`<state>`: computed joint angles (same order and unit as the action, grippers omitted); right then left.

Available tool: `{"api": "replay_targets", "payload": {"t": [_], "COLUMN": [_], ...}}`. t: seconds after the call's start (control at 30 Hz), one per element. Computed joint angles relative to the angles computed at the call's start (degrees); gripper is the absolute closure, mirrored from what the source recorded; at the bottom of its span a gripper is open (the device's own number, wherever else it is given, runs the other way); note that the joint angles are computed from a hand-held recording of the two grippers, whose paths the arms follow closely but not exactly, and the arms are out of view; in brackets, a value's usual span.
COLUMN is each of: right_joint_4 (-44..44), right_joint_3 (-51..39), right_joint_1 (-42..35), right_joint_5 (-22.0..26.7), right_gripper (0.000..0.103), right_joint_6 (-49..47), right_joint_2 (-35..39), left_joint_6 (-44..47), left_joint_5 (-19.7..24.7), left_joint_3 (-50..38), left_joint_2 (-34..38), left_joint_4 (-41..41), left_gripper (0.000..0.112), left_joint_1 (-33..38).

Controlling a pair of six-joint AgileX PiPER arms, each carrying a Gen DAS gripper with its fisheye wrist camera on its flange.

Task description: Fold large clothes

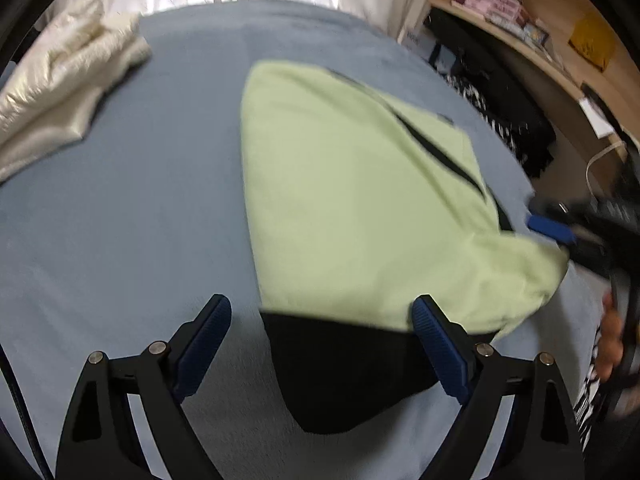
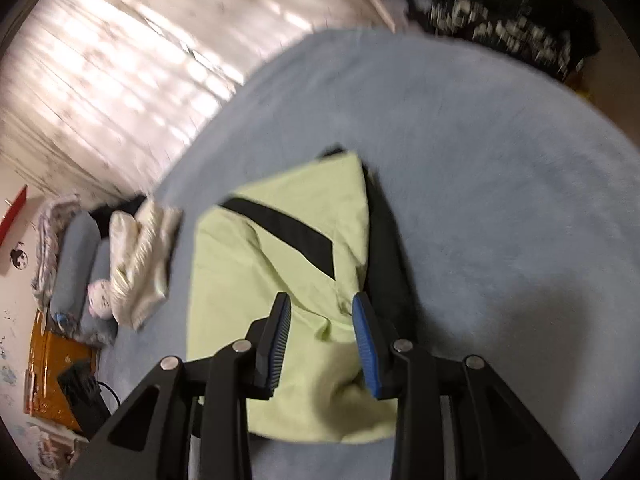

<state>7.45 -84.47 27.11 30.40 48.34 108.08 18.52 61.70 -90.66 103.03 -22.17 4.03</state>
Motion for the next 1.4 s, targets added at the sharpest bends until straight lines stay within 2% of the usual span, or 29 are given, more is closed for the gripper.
{"api": "replay_targets", "payload": {"t": [0.03,0.1,0.2,0.3,0.37,0.4,0.43,0.47,0.6,0.67,0.73,0.77,0.87,0.97,1.03,1.13,1.2,1.23,1.27,1.4], "right_joint_4": [3.44,4.87,8.54,6.48,6.47,5.05,1.33,-0.32,-15.71,-20.49,-23.3,-23.17,-20.86,-17.88,-10.82,2.56,9.47,10.02,9.64,10.7], "right_joint_3": [-1.61,-6.8,-11.48,-16.65,-17.69,-19.31,-20.83,-21.54,-16.26,-16.39,-19.23,-19.28,-17.45,-11.78,-8.43,-5.07,-0.96,0.32,1.48,4.67], "right_joint_1": [-0.93,-1.86,-2.95,-2.22,-1.95,-1.34,-0.36,0.01,3.33,4.28,5.09,4.95,3.81,2.01,-0.16,-3.21,-4.55,-4.43,-4.13,-3.22], "right_joint_5": [1.77,7.4,11.54,14.86,14.58,15.41,16.6,16.94,12.55,14.26,18.3,18.54,15.91,10.04,6.98,5.72,4.08,4.09,4.71,6.52], "right_gripper": [0.071,0.071,0.071,0.071,0.071,0.079,0.092,0.098,0.099,0.099,0.099,0.099,0.099,0.098,0.096,0.09,0.081,0.072,0.068,0.068], "right_joint_6": [-3.44,-4.99,-8.25,-8.49,-10.49,-11.12,-9.95,-9.98,-3.58,-2.01,-1.84,-2.15,-2.69,-1.66,-5.62,-13.79,-18.46,-18.79,-18.63,-19.35], "right_joint_2": [1.49,5.84,10.1,13.27,13.95,14.59,14.65,14.35,6.1,5.95,9.87,11.07,14.67,12.31,9.66,6.08,2.37,0.92,-0.56,-3.37], "left_joint_6": [0.46,1.22,2.32,3.04,3.17,3.12,3.19,3.46,4.22,4.31,3.63,3.65,3.44,3.58,3.27,4.23,4.74,5.06,5.78,5.4], "left_joint_5": [-0.16,-0.3,-0.8,-1.46,-1.43,-1.35,-1.55,-1.85,-2.96,-3.76,-5.25,-5.76,-7.13,-7.83,-8.48,-8.09,-7.04,-6.59,-6.1,-3.94], "left_joint_3": [0.77,2.8,5.43,6.41,6.38,6.09,6.3,6.72,8.01,8.73,9.77,10.23,11.09,11.65,12.07,12.49,12.58,12.68,13.1,12.36], "left_joint_2": [0.27,0.31,0.21,-0.01,0.11,0.25,0.09,-0.11,-0.72,-0.87,-1.16,-1.3,-1.49,-2.04,-2.22,-2.73,-3.46,-3.92,-4.58,-5.63], "left_joint_4": [-0.24,-1.64,-3.24,-3.57,-3.47,-3.28,-3.05,-3.11,-3.08,-2.65,-0.94,-0.51,0.29,0.71,0.6,-0.71,-1.63,-2.39,-3.43,-5.29], "left_gripper": [0.021,0.021,0.021,0.021,0.021,0.021,0.021,0.021,0.021,0.021,0.021,0.021,0.021,0.021,0.021,0.021,0.021,0.021,0.021,0.021], "left_joint_1": [-0.1,0.0,0.1,0.17,0.2,0.17,0.1,0.08,-0.32,-1.02,-2.14,-2.39,-3.53,-3.96,-4.36,-3.6,-2.63,-2.08,-1.25,-0.26]}}
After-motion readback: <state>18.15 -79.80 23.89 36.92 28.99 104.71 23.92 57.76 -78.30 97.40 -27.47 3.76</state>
